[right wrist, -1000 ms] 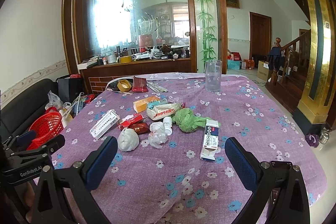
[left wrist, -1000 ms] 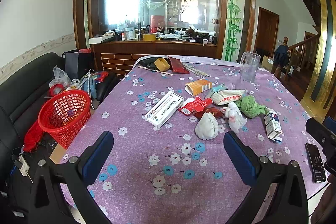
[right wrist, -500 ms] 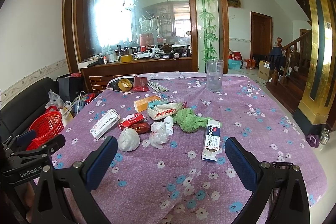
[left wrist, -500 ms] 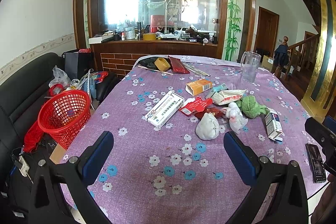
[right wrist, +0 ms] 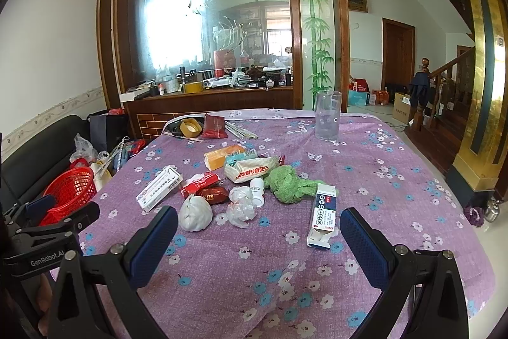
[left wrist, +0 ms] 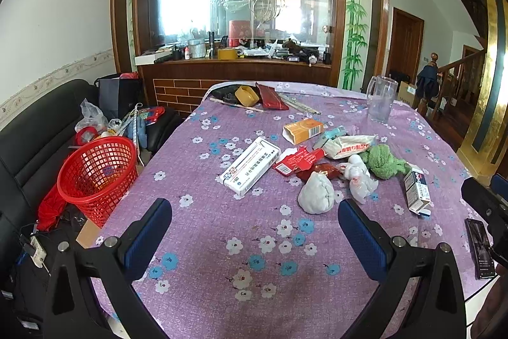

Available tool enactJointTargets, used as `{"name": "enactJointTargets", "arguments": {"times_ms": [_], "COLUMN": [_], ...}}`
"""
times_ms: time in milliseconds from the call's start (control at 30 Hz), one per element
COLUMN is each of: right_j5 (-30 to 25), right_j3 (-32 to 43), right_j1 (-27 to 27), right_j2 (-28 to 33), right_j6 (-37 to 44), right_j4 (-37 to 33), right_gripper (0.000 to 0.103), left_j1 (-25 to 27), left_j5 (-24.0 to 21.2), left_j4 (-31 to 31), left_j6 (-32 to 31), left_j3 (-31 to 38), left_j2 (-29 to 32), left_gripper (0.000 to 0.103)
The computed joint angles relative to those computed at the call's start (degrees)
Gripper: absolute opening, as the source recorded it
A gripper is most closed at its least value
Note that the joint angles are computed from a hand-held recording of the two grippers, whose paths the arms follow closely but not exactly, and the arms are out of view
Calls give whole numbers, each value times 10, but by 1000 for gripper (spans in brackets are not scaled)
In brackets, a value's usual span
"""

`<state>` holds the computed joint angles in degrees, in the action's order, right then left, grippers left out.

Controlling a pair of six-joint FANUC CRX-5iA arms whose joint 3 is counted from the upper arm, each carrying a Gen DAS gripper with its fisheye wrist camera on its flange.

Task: Collect trash

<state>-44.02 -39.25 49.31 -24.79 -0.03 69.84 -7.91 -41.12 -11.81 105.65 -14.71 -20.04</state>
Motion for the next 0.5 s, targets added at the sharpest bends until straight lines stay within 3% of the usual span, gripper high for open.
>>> {"name": "enactJointTargets", "arguments": {"times_ms": [233, 500], "right_j5": [48, 59], "right_j3": [4, 9], "right_j1": [-27, -33], "right_j2": [5, 13], "right_j6": [23, 25], "right_j4": [-10, -5], "right_gripper": [103, 103], "left_j1": [1, 5], "left_j5": [-5, -3], "left_j4": [-11, -12], "left_j6": [17, 21], "left_j3": [11, 8], "left_j2": [16, 12], "left_gripper": [103, 103]}}
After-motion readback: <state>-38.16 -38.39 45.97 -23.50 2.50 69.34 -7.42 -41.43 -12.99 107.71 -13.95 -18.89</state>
